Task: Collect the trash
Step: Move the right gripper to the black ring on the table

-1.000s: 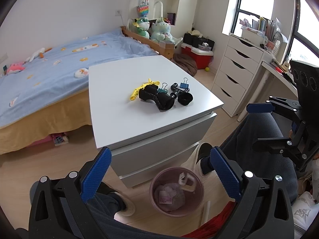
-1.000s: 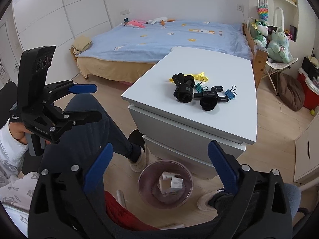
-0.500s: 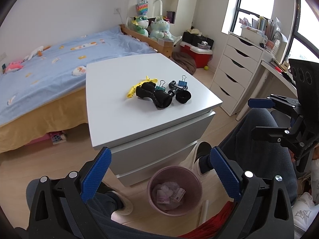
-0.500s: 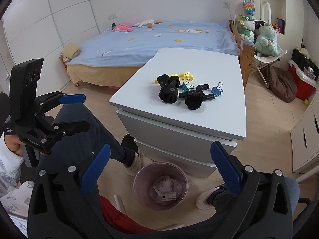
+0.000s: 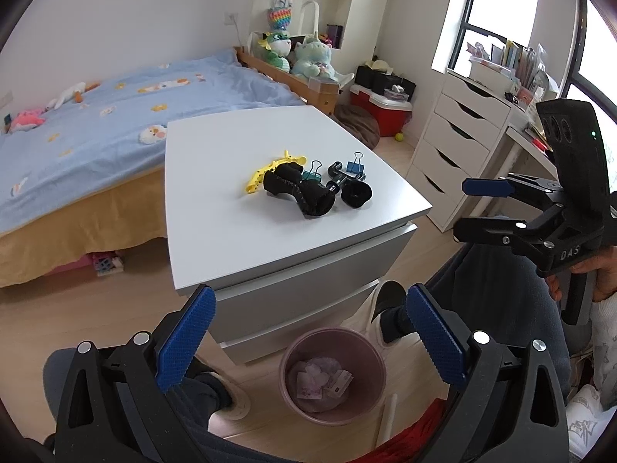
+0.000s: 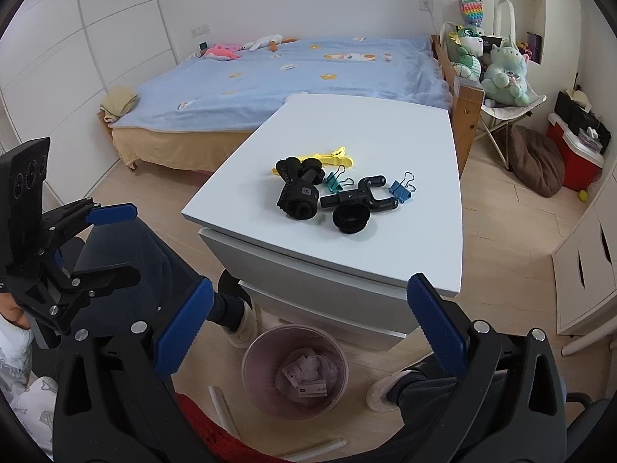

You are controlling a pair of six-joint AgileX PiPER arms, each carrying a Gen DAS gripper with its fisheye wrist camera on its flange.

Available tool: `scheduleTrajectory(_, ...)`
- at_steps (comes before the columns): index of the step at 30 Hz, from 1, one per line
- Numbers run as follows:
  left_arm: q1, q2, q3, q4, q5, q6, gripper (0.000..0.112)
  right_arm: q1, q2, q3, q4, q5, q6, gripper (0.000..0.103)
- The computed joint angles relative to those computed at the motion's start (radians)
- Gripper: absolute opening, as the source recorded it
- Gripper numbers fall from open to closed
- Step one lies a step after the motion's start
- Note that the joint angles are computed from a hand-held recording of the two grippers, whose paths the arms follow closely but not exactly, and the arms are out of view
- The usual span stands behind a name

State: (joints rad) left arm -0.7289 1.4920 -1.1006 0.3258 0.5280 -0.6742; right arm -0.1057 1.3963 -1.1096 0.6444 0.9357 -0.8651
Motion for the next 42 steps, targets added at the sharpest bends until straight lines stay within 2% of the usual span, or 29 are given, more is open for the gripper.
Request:
scheduleTrajectory(8,0.022,0.011,-0.023,-0.002,-0.007,0.012,0.095,0.084,0.164,-0.165,-0.129,-0.047,0.098,0.099)
scheduleTrajectory(17,0.033,0.007,-0.018,-0.016,-0.009,0.02,0.095,0.162,0.351,-0.343,-0.273,-0.021,0.187,0.098)
scheduleTrajectory(20,0.04,0.004,-0.014,-0.022,-0.009,0.023,0.095,0.178,0.4,-0.389,-0.301,0.007,0.199,0.083)
scheduleTrajectory(22,0.044,0.004,-0.013,-0.025,-0.01,0.026,0.095,0.186,0.421,-0.404,-0.314,0.009,0.204,0.08)
scheduleTrajectory(26,0.046,0.004,-0.013,-0.031,-0.01,0.033,0.095,0.197,0.442,-0.419,-0.32,0.018,0.202,0.064)
scheduleTrajectory(29,0.05,0.004,-0.01,-0.039,-0.014,0.04,0.095,0.2,0.451,-0.421,-0.326,0.015,0.204,0.061)
scheduleTrajectory(36,0.053,0.004,-0.004,-0.048,-0.019,0.047,0.095,0.205,0.461,-0.424,-0.34,-0.002,0.217,0.038)
scheduleTrajectory(42,0.055,0.003,0.002,-0.055,-0.027,0.053,0.095,0.201,0.463,-0.423,-0.335,-0.007,0.214,0.032)
